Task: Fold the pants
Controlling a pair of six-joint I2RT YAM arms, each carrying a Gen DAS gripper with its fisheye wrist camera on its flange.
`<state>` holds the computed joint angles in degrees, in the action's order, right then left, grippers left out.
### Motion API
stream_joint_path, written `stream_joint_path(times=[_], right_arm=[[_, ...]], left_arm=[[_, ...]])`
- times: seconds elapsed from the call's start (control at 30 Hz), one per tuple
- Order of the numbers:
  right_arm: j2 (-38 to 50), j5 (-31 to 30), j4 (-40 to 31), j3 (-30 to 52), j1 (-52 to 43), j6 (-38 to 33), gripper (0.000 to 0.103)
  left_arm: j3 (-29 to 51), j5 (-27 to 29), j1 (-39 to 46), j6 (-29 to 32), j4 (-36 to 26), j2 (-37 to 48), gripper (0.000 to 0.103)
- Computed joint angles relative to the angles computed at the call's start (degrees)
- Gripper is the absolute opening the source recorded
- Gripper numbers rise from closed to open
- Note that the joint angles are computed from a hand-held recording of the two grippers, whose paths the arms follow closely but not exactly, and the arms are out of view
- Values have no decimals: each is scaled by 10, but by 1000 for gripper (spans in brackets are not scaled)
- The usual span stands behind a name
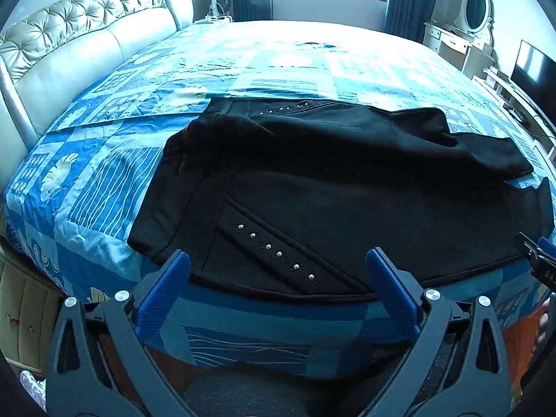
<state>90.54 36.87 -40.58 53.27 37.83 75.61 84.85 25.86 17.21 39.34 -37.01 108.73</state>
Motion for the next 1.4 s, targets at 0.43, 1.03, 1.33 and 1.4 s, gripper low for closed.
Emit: stream_joint_path(times=[0.43, 1.03, 1.33, 1.4], right_arm=[[9, -1, 5, 1, 0, -3, 99], [18, -3, 13, 2, 2, -7, 99], [18, -5, 15, 0, 1, -9, 99], [18, -5, 15, 0, 1, -9, 99]], left_arm=[[2, -1, 3, -1, 10, 7, 101], [4, -3, 3, 1, 6, 10, 101], [7, -3, 4, 2, 2, 11, 101], [7, -2, 4, 2, 2, 11, 101]])
